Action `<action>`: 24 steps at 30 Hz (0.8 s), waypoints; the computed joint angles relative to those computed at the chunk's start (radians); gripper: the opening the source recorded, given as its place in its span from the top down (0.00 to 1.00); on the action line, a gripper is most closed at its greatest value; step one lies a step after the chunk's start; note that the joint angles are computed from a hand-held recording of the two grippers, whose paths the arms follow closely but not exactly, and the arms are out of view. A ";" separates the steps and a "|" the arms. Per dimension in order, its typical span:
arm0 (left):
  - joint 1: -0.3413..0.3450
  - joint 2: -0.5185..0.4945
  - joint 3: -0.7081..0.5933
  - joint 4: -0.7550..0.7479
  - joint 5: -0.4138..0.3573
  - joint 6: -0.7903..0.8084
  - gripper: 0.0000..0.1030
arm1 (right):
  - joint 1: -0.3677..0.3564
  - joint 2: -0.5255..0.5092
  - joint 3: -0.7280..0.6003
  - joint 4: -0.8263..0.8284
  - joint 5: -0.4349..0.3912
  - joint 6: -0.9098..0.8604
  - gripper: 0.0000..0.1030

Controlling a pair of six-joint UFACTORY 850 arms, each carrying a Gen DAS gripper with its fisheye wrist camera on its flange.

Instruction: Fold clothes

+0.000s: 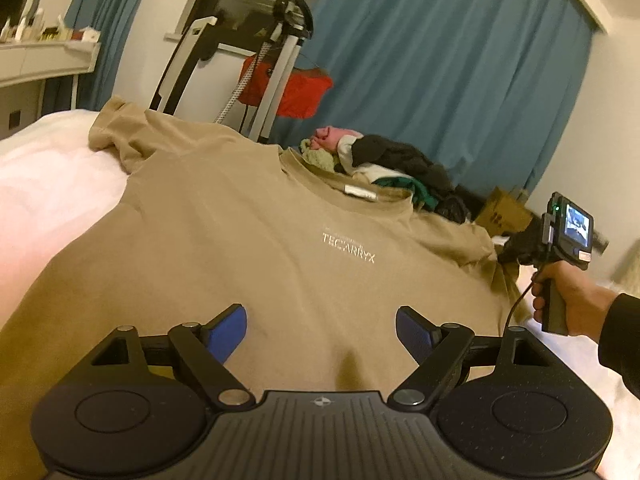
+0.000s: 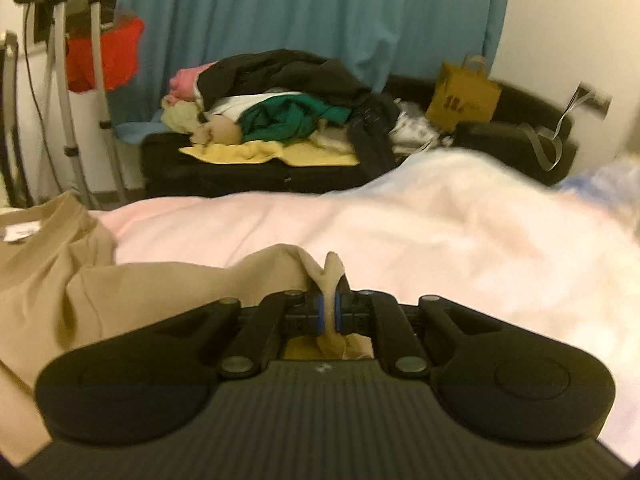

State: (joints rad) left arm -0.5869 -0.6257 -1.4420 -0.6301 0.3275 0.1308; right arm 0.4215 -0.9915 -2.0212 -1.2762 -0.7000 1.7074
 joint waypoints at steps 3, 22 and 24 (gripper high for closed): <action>-0.011 -0.009 -0.014 -0.081 0.006 0.116 0.18 | 0.009 0.059 0.107 -0.132 0.063 0.205 0.82; -0.072 0.174 0.161 -0.124 0.000 0.231 0.18 | 0.434 0.699 0.911 -0.586 -0.135 1.271 0.21; -0.087 0.207 0.190 -0.173 0.007 0.301 0.18 | 0.461 0.701 0.936 -0.599 -0.165 1.314 0.21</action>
